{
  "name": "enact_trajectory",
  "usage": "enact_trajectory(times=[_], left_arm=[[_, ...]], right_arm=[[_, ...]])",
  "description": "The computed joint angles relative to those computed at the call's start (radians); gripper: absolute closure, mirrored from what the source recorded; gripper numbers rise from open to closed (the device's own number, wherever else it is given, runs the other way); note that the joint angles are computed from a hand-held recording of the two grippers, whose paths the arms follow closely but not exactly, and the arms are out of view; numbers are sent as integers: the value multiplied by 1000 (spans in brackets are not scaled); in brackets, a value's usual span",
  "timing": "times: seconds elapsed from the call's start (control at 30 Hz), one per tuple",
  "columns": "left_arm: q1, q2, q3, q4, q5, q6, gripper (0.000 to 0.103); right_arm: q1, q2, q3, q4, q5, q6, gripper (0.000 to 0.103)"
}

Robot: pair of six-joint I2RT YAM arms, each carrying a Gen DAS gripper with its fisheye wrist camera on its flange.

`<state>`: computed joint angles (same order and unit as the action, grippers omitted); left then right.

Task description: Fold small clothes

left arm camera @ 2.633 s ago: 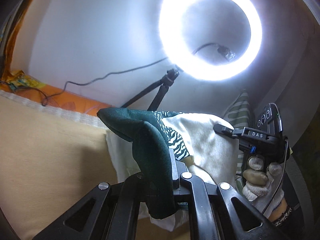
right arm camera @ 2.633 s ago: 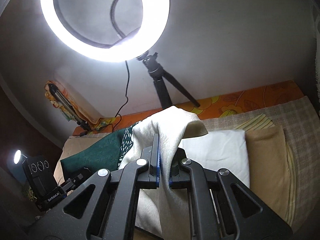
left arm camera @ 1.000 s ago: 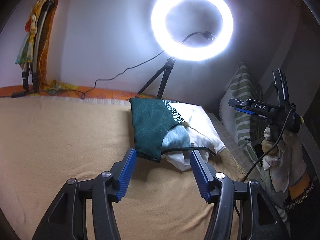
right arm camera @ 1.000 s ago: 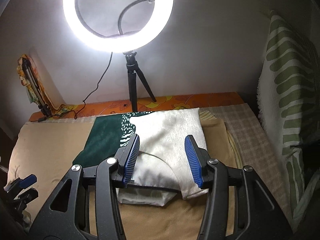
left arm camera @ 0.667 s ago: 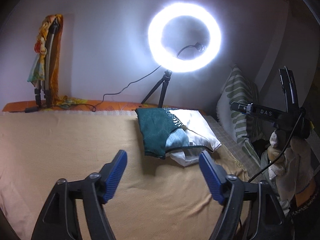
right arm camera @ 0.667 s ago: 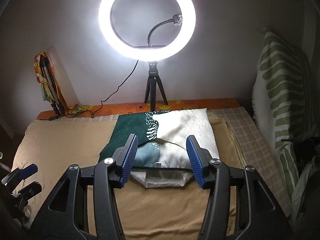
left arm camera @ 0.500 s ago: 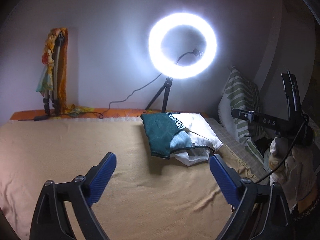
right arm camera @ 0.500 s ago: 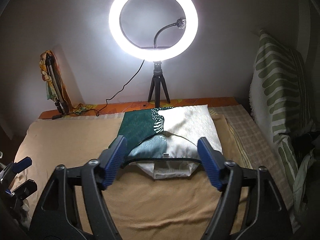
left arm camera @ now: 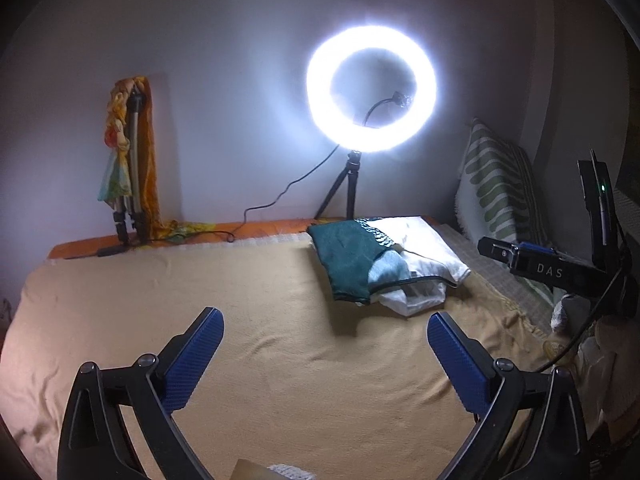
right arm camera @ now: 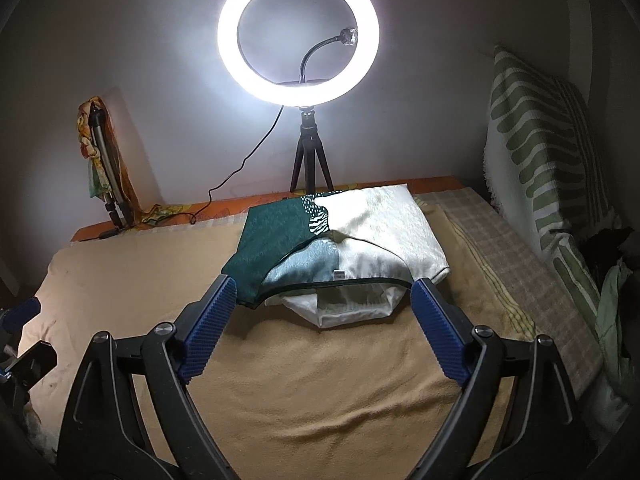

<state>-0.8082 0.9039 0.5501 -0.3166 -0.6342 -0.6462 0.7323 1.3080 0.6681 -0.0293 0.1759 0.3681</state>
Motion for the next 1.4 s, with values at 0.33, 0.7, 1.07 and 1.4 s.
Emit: enact_trajectory(times=[0.33,0.7,1.07,1.4], left_arm=[[-15,30,-8,-28,-91,-15,0],[-6,43,-13,-35,-87,-17,0],[-16,62,-2,-43,-94,-20,0],[-18,62,-3,-43,-98,-20,0]], right_arm=[[35,79,-43,130,54,81,6],[65,138,-36,163,107,69,0],[63,144,-40,168,119,66,0],[54,142,-49,172,107,87,0]])
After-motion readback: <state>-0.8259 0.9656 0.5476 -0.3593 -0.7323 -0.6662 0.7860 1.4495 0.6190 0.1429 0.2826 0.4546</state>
